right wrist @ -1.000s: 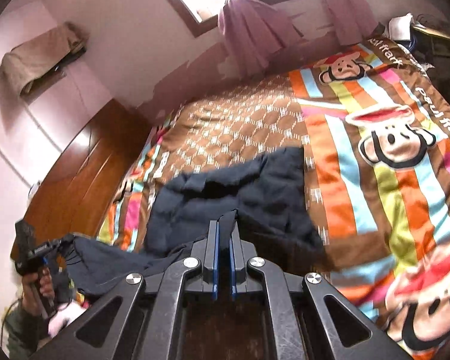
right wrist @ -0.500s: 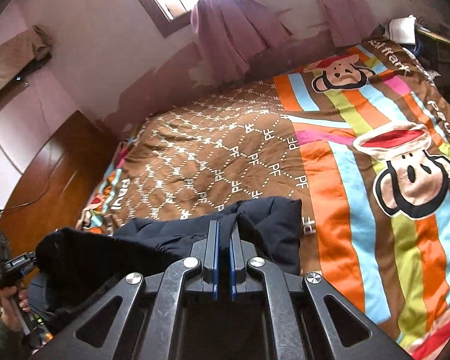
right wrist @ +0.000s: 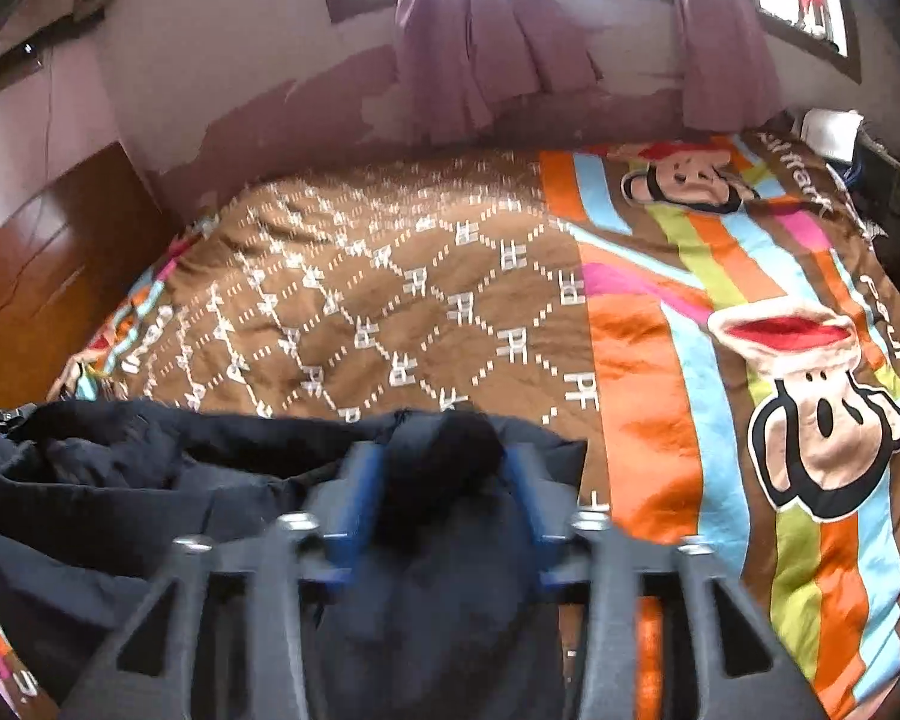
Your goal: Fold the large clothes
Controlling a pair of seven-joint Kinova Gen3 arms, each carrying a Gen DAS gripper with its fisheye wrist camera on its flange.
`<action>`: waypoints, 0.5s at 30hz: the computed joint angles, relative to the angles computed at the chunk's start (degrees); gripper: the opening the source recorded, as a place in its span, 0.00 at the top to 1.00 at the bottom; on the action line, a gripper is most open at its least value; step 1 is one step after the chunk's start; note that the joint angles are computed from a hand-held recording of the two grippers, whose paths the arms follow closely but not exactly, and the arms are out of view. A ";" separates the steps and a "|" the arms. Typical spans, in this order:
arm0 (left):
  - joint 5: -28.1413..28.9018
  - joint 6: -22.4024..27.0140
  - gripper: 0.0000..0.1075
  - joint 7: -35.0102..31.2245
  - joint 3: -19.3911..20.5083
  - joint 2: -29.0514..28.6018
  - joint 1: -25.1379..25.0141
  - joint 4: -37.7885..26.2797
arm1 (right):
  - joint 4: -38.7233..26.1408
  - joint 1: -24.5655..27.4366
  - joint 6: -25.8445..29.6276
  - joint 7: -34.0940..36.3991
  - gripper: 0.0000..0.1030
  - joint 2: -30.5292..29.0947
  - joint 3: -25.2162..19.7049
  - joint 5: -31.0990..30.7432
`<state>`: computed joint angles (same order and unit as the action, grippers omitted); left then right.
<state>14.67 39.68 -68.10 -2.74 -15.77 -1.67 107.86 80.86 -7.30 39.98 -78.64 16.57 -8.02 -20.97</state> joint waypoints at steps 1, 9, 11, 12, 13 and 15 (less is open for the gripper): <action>-1.57 0.00 0.69 -0.55 0.80 -0.99 -0.03 -0.10 | 0.45 -0.12 -0.52 1.86 0.39 -0.43 0.54 -1.79; -8.85 -5.19 0.52 -8.17 6.25 -4.95 5.22 0.16 | -3.44 12.31 7.52 20.50 0.25 1.26 -13.78 -12.55; -8.99 -6.48 0.51 -12.83 6.07 -3.16 8.67 -1.04 | -6.36 11.45 11.80 24.88 0.24 2.69 -14.61 -11.45; -9.33 -5.74 0.51 -15.11 6.87 -1.37 9.93 -2.76 | -7.15 9.91 12.82 26.01 0.24 2.76 -13.43 -10.51; -8.75 -4.74 0.51 -17.44 7.14 0.01 10.93 -4.12 | -8.22 7.32 14.01 26.73 0.24 2.90 -11.31 -8.98; -7.70 -2.57 0.51 -22.10 6.43 3.25 14.57 -7.35 | -11.10 2.01 16.60 25.88 0.24 4.13 -7.30 -4.32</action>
<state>6.97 37.11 -90.20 3.70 -12.52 12.91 100.51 69.76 -5.29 56.58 -52.76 20.70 -15.33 -25.29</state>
